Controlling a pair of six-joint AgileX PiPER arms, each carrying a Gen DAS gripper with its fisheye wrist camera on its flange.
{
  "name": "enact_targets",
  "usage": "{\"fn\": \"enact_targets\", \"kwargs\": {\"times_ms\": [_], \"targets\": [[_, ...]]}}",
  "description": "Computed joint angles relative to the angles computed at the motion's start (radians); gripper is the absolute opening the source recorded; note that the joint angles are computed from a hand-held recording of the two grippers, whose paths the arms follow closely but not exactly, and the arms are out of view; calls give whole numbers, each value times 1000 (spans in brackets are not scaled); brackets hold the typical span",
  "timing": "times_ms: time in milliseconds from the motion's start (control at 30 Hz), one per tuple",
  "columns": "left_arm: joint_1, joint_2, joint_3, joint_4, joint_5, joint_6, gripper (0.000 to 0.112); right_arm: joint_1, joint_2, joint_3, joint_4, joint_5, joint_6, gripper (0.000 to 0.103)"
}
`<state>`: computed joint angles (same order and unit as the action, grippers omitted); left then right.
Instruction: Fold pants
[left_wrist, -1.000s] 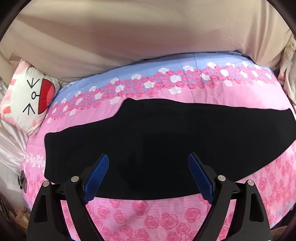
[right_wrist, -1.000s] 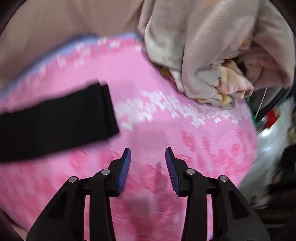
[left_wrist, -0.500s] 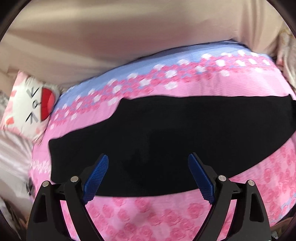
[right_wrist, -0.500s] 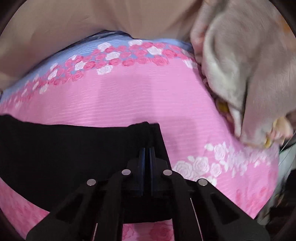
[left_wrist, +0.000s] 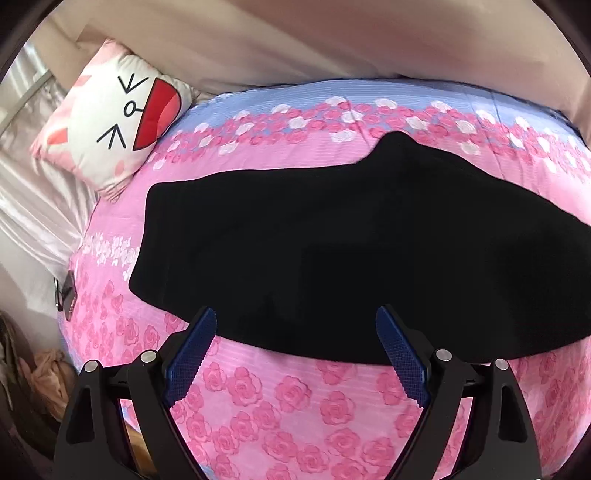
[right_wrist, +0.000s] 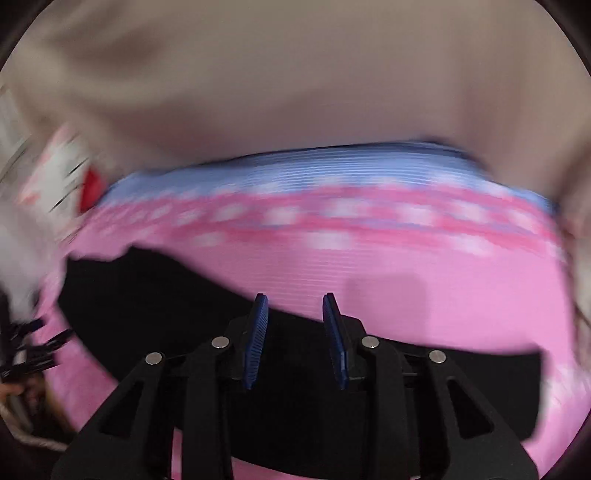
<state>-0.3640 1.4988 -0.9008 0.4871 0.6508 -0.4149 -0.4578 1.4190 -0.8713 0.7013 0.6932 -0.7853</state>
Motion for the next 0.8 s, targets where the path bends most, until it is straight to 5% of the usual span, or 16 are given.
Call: {"fn": "enact_targets", "kwargs": {"times_ms": [100, 200, 300, 367, 500, 667, 800], "targets": [[39, -20, 22, 26, -43, 31, 86, 300, 234, -191, -1, -19, 54, 30], [94, -44, 60, 77, -92, 58, 86, 559, 508, -475, -238, -86, 323, 31], [198, -66, 100, 79, -142, 130, 86, 652, 722, -768, -414, 5, 572, 30], [282, -66, 113, 45, -169, 197, 86, 693, 823, -928, -540, 113, 691, 11], [434, -28, 102, -12, -207, 293, 86, 703, 868, -1002, -608, 99, 795, 9], [531, 61, 25, -83, -225, 387, 86, 646, 899, -1045, -538, 145, 826, 19], [585, 107, -32, -217, -240, 517, 86, 655, 716, -885, -498, -6, 848, 20]]}}
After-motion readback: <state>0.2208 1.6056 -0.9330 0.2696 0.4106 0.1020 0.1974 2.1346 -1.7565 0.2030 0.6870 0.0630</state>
